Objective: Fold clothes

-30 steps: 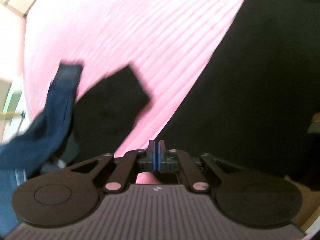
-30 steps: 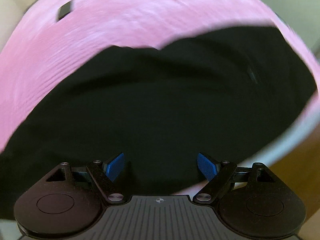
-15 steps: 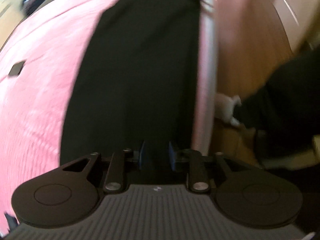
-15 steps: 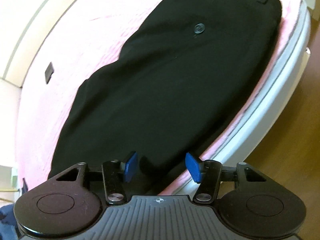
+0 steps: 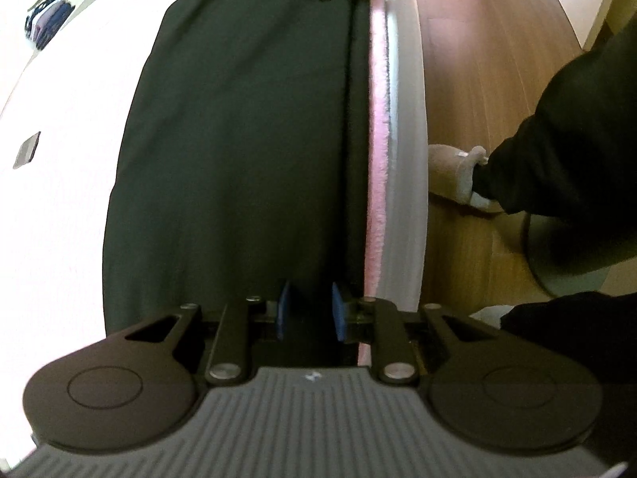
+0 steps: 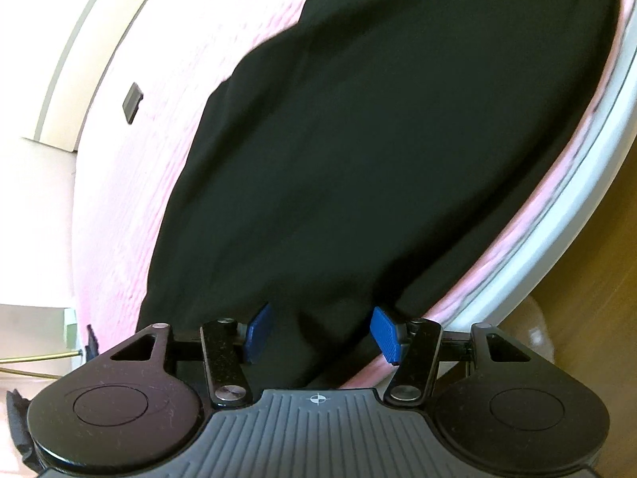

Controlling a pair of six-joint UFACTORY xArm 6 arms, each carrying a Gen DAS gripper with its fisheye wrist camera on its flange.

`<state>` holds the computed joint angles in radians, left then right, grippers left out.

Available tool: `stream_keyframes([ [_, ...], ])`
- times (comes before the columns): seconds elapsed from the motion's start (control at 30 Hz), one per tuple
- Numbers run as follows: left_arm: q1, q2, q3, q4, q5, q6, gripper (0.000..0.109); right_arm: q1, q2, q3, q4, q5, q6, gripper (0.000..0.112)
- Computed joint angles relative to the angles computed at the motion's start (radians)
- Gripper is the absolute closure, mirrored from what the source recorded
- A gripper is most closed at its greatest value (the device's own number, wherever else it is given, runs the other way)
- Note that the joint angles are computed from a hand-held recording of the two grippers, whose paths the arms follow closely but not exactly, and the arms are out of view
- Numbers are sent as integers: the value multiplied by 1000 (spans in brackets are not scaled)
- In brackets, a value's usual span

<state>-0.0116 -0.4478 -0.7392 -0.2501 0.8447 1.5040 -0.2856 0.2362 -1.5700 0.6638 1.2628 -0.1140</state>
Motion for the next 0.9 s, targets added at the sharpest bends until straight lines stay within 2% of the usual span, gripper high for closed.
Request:
stream_keyframes([
  [0.1, -5, -2, 9, -3, -14, -2, 90, 11, -7, 15, 12, 10, -7, 54],
  [0.23, -18, -30, 59, -9, -71, 67, 92, 16, -19, 36, 17, 8, -12, 54],
  [0.27, -20, -31, 61, -9, -71, 71, 96, 17, -21, 39, 18, 4, -4, 54],
  [0.3, -21, -32, 63, -8, -70, 75, 105, 17, -22, 41, 20, 2, 8, 55],
  [0.37, -16, -33, 57, -18, -60, 73, 108, 16, -23, 43, 24, -2, 31, 55],
  [0.4, -8, -31, 48, -30, -47, 66, 109, 16, -22, 41, 22, 2, 39, 59],
  [0.43, 0, -34, 40, -44, -35, 69, 109, 14, -20, 33, 14, 12, 42, 83],
  [0.47, 8, -37, 33, -59, -24, 73, 109, 10, -21, 28, 8, 22, 42, 96],
  [0.53, 18, -44, 19, -78, -1, 77, 109, -2, -26, 19, 1, 46, 32, 110],
  [0.67, 29, -62, 4, -100, 49, 73, 109, -13, -54, 26, -15, 71, 1, 110],
  [0.9, -4, -30, 11, -33, 49, 42, 108, -7, -59, 55, -42, 40, 23, 109],
])
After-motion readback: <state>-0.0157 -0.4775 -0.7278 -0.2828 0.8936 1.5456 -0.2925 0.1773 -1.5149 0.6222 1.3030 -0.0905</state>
